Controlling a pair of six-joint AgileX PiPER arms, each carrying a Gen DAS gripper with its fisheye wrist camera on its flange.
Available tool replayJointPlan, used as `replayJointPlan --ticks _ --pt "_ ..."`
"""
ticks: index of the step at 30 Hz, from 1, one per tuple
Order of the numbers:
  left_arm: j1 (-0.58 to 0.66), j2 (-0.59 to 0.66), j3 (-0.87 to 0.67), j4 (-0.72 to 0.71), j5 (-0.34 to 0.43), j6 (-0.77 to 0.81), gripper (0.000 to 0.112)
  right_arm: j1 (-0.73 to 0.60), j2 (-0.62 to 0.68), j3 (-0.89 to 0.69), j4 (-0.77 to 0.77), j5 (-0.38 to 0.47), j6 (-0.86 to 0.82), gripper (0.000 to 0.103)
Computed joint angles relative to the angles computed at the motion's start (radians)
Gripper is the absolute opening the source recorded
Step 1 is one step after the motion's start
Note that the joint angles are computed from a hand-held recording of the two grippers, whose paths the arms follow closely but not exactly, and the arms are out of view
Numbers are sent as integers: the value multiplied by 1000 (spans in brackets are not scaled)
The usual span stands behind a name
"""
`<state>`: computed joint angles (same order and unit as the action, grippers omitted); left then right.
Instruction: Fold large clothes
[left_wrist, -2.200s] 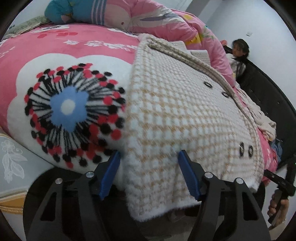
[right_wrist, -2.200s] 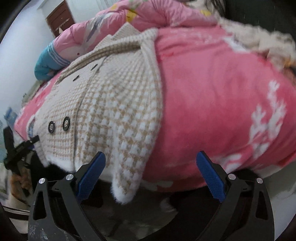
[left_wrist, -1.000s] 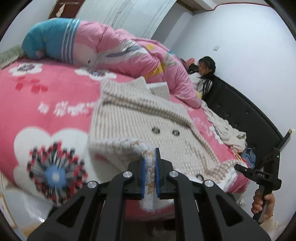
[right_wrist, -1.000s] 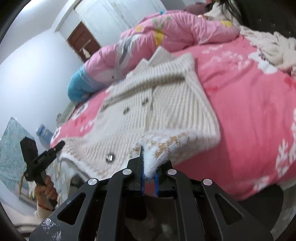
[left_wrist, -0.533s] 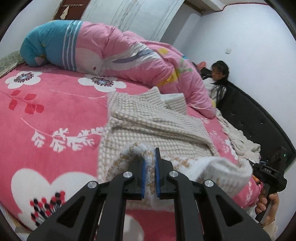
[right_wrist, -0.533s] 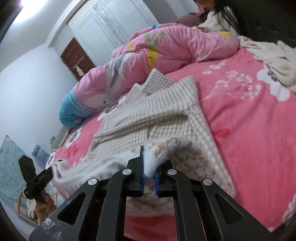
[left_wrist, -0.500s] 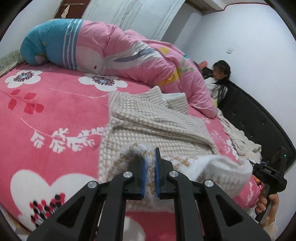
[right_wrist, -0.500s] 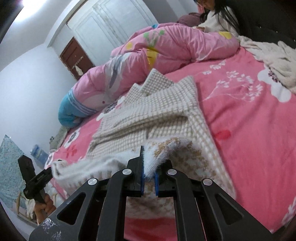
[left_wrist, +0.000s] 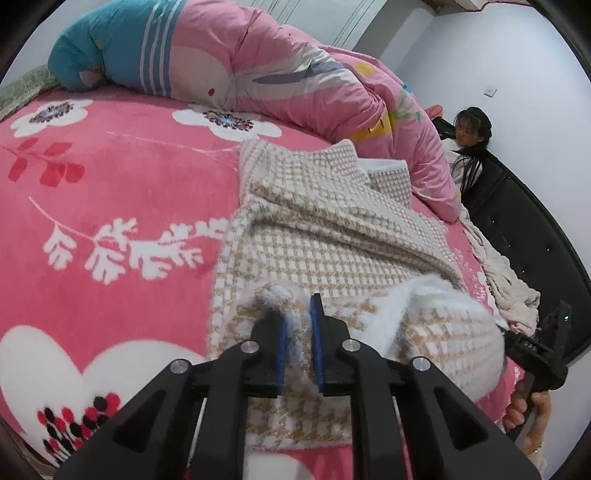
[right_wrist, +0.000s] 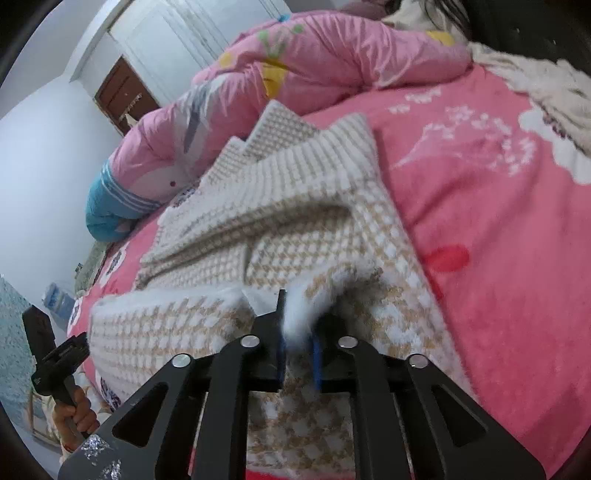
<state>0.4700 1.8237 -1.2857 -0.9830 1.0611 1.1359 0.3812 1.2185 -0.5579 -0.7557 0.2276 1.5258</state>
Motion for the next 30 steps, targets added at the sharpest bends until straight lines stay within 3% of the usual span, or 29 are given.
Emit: replayJointPlan --ticks 3,6,7,8,15,19,22,24,27,30 --pt "10 -2 1 5 17 0 20 40 -14 2 -61 54 68 57" --pt "23 -28 29 7 -6 3 51 80 -39 10 -81 96 94 60" --pt "22 -43 44 6 -31 1 70 100 -50 14 -94 123 116 60" --pt "30 -61 63 -1 -56 14 73 116 -62 21 -100 141 130 60" --pt "97 -99 95 -3 -9 47 73 297 -156 38 -180 272 245 60" --pt "100 -140 139 -13 11 78 73 449 -124 -26 -220 419 261 60" --pt "113 -163 177 -24 46 102 73 452 -141 -12 -180 391 242 62" --pt "132 -177 216 -31 73 142 73 451 -166 15 -141 377 233 70" --pt "151 -170 256 -10 104 172 73 473 -211 64 -84 364 233 75" --pt "161 -134 266 14 132 157 73 525 -257 121 -53 387 284 76"
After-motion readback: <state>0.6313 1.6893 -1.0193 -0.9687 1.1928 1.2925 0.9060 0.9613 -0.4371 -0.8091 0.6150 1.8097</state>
